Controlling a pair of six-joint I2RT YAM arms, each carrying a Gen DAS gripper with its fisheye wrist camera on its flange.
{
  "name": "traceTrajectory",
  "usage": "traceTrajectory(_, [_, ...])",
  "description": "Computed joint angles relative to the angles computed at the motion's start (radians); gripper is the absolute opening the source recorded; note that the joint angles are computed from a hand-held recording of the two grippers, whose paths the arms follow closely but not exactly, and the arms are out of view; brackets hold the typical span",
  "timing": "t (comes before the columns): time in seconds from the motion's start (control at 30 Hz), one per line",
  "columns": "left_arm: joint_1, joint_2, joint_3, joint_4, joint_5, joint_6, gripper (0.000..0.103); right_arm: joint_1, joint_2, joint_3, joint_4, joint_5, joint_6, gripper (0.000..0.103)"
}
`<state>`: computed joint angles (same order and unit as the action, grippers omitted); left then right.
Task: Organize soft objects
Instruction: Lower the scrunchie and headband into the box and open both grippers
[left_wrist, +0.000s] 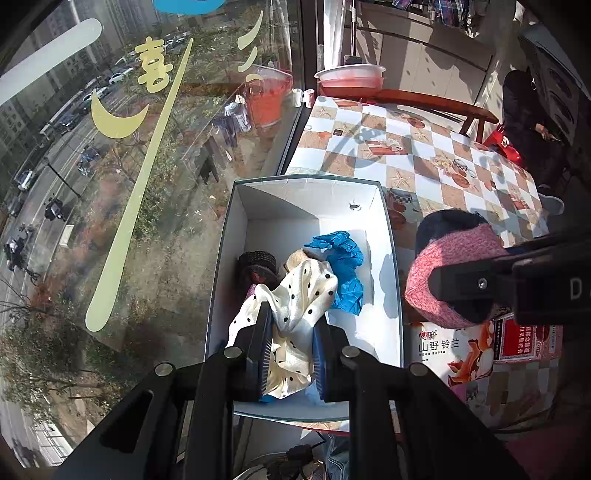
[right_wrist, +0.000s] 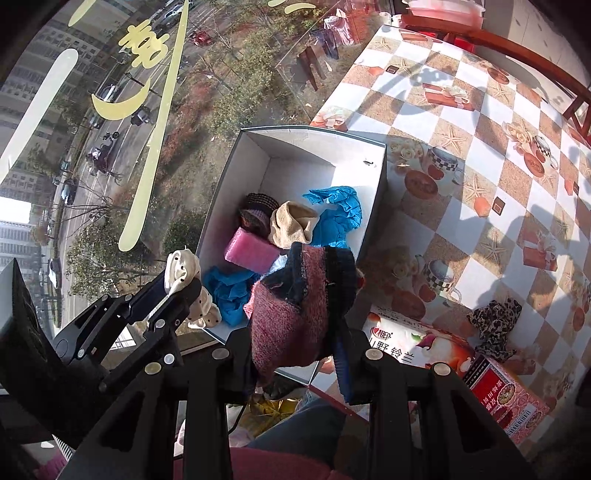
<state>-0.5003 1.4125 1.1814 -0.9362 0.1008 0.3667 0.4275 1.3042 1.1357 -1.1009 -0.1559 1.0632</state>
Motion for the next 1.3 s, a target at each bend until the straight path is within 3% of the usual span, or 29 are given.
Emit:
traceTrajectory(0.63, [0.015, 0.03, 0.016, -0.029, 0.033, -0.012, 0.021, -0.033, 0.001, -0.021, 0.039, -0.016, -0.019, 0.035])
traceTrajectory(1.07, [0.012, 0.065, -0.001, -0.032, 0.019, -0.017, 0.022, -0.053, 0.097, 0.003, 0.065, -0.051, -0.079, 0.035])
traceTrajectory(1.2, [0.007, 0.05, -0.018, -0.015, 0.017, -0.005, 0.033, -0.07, 0.113, 0.0, 0.09, -0.073, -0.099, 0.035])
traceTrajectory(1.27, [0.007, 0.042, -0.022, -0.01, 0.019, -0.003, 0.057, -0.08, 0.116, -0.005, 0.101, -0.086, -0.101, 0.039])
traceTrajectory(1.3, [0.009, 0.042, -0.021, -0.011, 0.025, -0.002, 0.066, -0.086, 0.109, -0.014, 0.11, -0.097, -0.099, 0.053])
